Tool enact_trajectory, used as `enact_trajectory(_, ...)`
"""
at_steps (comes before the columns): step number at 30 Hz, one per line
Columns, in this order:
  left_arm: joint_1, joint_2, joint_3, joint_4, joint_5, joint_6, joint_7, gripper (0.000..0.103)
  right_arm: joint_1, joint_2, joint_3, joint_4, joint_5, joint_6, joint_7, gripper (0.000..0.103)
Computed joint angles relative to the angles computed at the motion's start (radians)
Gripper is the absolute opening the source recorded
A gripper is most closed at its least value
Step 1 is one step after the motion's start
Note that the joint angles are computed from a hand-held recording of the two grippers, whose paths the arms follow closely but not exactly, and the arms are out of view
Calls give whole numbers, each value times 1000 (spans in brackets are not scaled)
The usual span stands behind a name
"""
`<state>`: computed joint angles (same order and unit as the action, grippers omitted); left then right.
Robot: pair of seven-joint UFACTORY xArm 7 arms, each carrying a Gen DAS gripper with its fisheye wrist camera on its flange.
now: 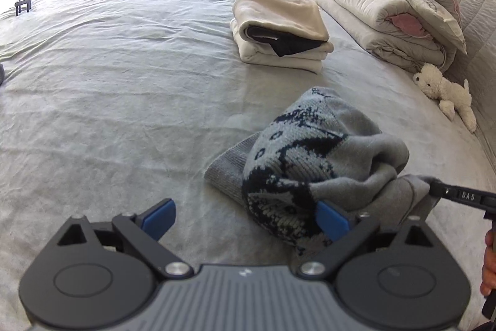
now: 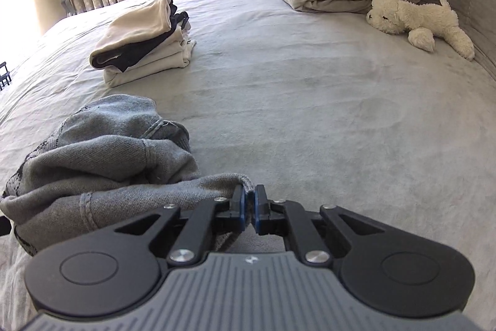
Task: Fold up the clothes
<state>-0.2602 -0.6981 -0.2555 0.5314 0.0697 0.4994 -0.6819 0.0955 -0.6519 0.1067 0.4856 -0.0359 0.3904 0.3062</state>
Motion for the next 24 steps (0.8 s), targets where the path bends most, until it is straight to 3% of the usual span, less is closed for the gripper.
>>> enact_trajectory(3,22,76,-15,77,30,-2,15,97,90,-10,-88,-5,108,40,-36,9)
enact_trajectory(6,53,165,-40,161,81,-16,14,98,161,-22,-163,-8,227,81,-80,22)
enact_trajectory(7,59,200,-44,189,97,-27,15,98,183,-26,-185,-7,269,90,-98,37)
enact_trajectory(8,68,231,-50,214,115,-36,10,98,197,-34,-197,-10,302,91,-115,59)
enact_trajectory(10,88,295,-65,264,159,-43,-13,98,206,-49,-194,-18,335,74,-145,67)
enact_trajectory(16,74,471,-56,393,263,-32,-81,96,243,-27,-202,-5,397,80,-226,67)
enact_trajectory(19,46,515,-32,413,284,-34,-128,69,274,7,-217,-4,467,50,-255,67)
enact_trajectory(20,36,514,-20,402,278,-54,-154,49,288,22,-227,-3,494,38,-269,66)
enact_trajectory(21,29,513,-11,390,270,-75,-179,35,306,39,-240,2,521,31,-288,62)
enact_trajectory(23,30,505,-9,371,285,-99,-244,17,330,63,-259,12,568,27,-331,21)
enact_trajectory(24,35,499,-15,364,307,-102,-283,14,329,73,-258,16,582,30,-343,12)
